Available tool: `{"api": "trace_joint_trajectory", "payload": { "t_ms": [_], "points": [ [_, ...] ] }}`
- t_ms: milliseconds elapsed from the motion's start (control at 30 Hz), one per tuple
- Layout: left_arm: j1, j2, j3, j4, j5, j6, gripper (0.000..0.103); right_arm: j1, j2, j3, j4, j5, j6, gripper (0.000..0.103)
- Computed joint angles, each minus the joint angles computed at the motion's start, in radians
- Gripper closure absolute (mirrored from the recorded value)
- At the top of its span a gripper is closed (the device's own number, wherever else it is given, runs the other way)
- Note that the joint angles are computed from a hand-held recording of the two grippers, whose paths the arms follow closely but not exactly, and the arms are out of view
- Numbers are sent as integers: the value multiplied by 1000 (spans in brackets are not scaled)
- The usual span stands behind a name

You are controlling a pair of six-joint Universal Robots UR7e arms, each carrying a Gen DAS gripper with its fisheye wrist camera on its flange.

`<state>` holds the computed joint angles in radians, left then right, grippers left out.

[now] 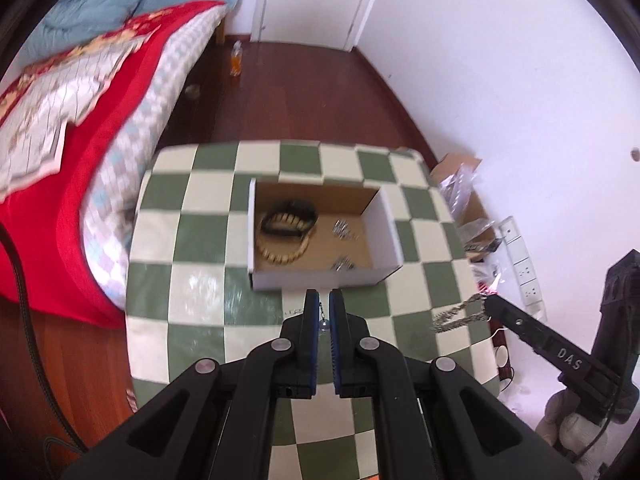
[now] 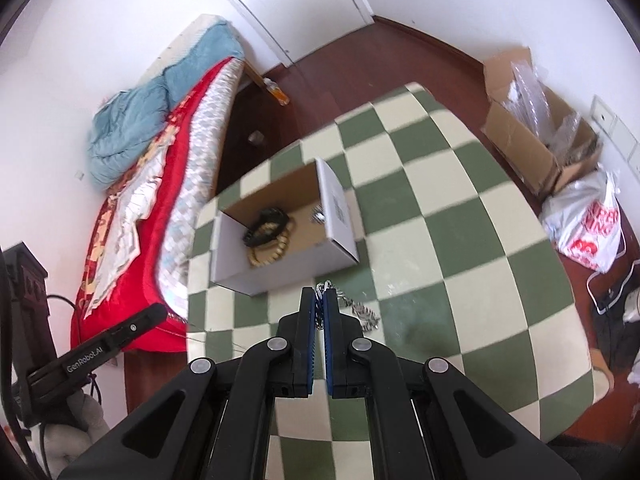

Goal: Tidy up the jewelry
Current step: 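Lift both held chains and carry them over the white box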

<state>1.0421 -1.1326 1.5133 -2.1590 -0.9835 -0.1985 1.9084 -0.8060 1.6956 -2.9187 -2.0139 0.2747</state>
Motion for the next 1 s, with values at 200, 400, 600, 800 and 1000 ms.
{"api": "trace_joint_trajectory", "payload": {
  "t_ms": [200, 400, 600, 800, 1000],
  "points": [
    [-31, 18, -94, 15, 9, 56, 100, 31, -2, -70, 32, 27, -37, 99],
    [-50, 73, -203, 55, 84, 116, 100, 64, 33, -198, 122, 27, -88, 99],
    [-50, 118, -278, 54, 96, 147, 100, 80, 99, -349, 218, 23, -122, 99],
    [-23, 181, -377, 92, 66, 132, 100, 73, 165, -471, 293, 31, -132, 99],
    [19, 264, -493, 174, 43, 112, 100, 51, 226, -561, 373, 40, -124, 99]
  ]
}}
